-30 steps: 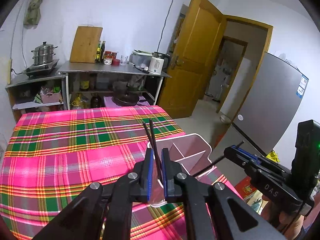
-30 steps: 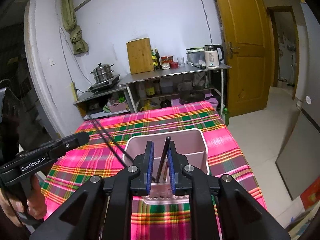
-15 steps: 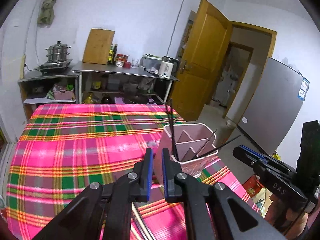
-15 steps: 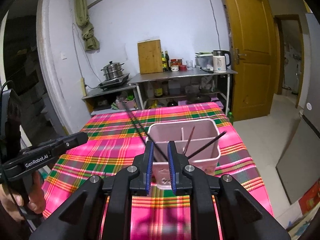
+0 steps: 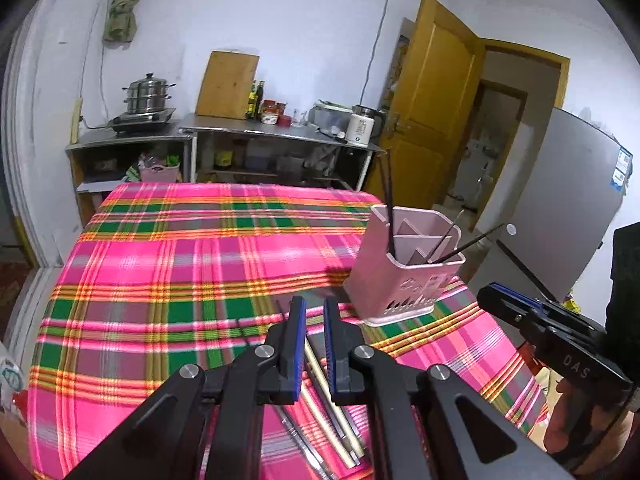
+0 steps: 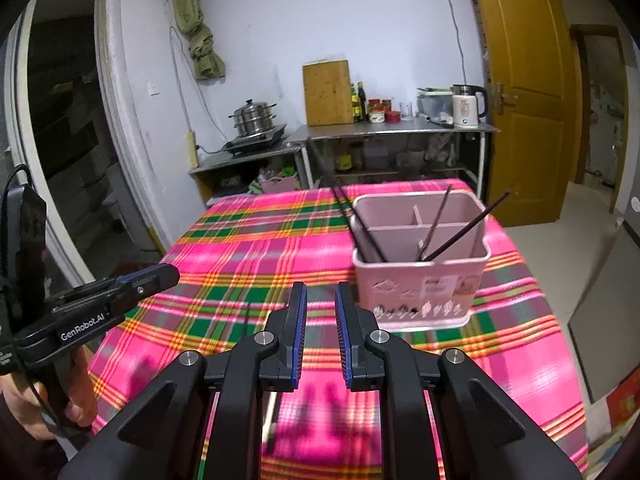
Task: Organize utensils
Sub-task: 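Move both tools back toward the remaining chopsticks on the cloth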
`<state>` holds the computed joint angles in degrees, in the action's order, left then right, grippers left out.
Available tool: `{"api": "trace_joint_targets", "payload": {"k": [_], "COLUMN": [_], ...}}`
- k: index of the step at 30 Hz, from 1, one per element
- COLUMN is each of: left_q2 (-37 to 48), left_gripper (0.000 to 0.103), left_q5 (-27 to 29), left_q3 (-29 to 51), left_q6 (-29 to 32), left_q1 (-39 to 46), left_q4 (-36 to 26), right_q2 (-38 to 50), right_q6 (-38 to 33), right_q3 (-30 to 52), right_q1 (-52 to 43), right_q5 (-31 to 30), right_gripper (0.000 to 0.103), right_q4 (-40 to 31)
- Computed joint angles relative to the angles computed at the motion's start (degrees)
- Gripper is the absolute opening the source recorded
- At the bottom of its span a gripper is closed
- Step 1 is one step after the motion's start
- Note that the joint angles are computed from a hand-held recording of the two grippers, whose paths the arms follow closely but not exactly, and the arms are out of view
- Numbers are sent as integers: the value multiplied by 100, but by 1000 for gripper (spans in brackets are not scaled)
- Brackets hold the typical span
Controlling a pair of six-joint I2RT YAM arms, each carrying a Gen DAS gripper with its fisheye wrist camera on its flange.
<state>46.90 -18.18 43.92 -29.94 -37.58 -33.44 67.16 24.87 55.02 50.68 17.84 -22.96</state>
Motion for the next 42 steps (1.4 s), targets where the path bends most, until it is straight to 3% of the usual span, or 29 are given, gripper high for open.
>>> {"api": "trace_joint_targets", "payload": {"k": [8,15,23,29,36,42], "left_q2": [-445,-792,-531,228,1098,1485], "left_gripper": [8,8,8,9,24,27], "left_q5": [-128,407,1386,1851,1802,919], "left_q3": [-426,-912,-1503,-1861,-1961,-1825], "left_q6": [-188,-154,-112,-175,-443,-514], "left_q1": [-27,381,1266,1537,1218,541], "left_q4": [-292,-187,313,1108,1772,1798], "right_q2": [178,411,796,1115,1313,1427], "right_q6": [198,282,301,226,226,233], "right_q3": [-125,-175,-240,-289,-409,-488], "right_q1": [346,541,528,481,223,101], "right_q5": [9,-29,-292,-554,-821,-954], "right_gripper": [15,15,15,15,15,15], "right_q4": [124,238,500,736,924,1060]}}
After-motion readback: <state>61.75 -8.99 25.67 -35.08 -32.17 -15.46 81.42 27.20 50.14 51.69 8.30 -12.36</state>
